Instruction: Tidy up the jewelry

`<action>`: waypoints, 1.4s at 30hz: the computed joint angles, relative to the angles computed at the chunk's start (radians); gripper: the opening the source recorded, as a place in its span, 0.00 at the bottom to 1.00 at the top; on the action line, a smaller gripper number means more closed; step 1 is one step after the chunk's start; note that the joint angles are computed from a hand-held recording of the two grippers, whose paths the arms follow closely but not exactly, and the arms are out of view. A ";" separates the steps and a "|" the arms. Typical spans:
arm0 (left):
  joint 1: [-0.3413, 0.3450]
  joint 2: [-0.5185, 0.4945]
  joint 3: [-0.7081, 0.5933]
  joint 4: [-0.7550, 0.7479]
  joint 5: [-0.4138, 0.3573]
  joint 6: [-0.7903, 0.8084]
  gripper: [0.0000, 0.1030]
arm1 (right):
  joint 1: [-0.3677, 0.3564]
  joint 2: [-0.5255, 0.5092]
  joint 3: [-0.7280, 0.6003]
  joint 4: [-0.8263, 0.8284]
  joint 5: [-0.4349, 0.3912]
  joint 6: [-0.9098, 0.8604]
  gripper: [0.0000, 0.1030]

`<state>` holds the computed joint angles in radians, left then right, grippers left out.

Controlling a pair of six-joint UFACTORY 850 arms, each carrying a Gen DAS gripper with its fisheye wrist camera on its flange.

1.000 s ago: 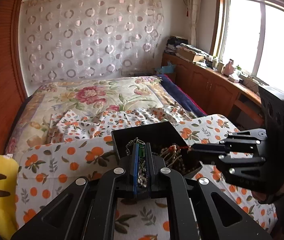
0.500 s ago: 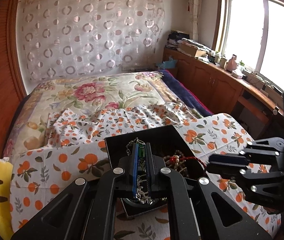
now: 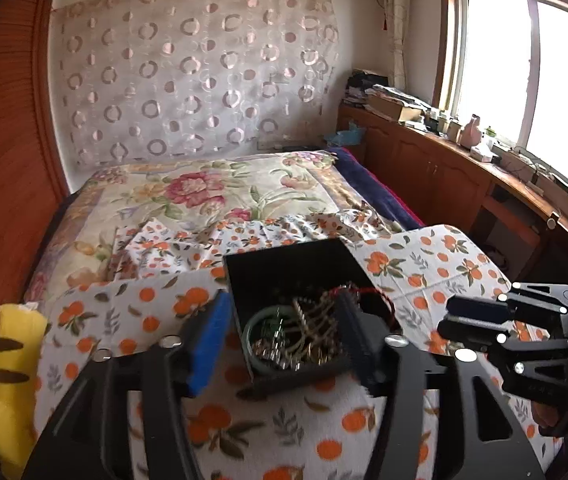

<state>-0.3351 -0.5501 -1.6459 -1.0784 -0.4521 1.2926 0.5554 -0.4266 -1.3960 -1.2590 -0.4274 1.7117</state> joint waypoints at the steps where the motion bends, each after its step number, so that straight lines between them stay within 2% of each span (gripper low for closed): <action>1: 0.001 0.016 0.022 -0.016 0.012 0.016 0.67 | 0.007 0.005 0.007 -0.013 -0.015 0.023 0.42; 2: 0.003 0.043 0.061 -0.054 0.034 0.054 0.76 | 0.019 0.012 0.015 -0.034 -0.038 0.059 0.47; 3: 0.006 0.066 0.092 -0.088 0.051 0.088 0.84 | 0.029 0.018 0.023 -0.055 -0.057 0.092 0.57; 5: 0.010 0.110 0.148 -0.141 0.079 0.141 0.91 | 0.052 0.029 0.035 -0.087 -0.108 0.150 0.68; 7: 0.013 0.152 0.201 -0.179 0.106 0.181 0.92 | 0.074 0.040 0.044 -0.108 -0.166 0.195 0.82; 10: 0.018 0.209 0.272 -0.219 0.127 0.226 0.92 | 0.114 0.063 0.065 -0.154 -0.254 0.275 0.94; 12: 0.021 0.245 0.317 -0.263 0.143 0.276 0.92 | 0.143 0.078 0.079 -0.178 -0.311 0.322 0.98; 16: 0.033 0.309 0.395 -0.368 0.148 0.383 0.92 | 0.186 0.092 0.083 -0.171 -0.390 0.342 0.98; 26: 0.058 0.391 0.478 -0.484 0.146 0.474 0.92 | 0.244 0.112 0.095 -0.186 -0.508 0.389 0.98; 35: 0.060 0.405 0.497 -0.568 0.150 0.546 0.92 | 0.251 0.110 0.100 -0.191 -0.529 0.399 0.98; 42: 0.062 0.408 0.500 -0.562 0.146 0.535 0.92 | 0.250 0.111 0.102 -0.191 -0.524 0.401 0.98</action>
<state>-0.2732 -0.1425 -1.1462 -1.6405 -0.3062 1.8276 0.8057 -0.3153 -1.2937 -1.4503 -0.9519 2.1124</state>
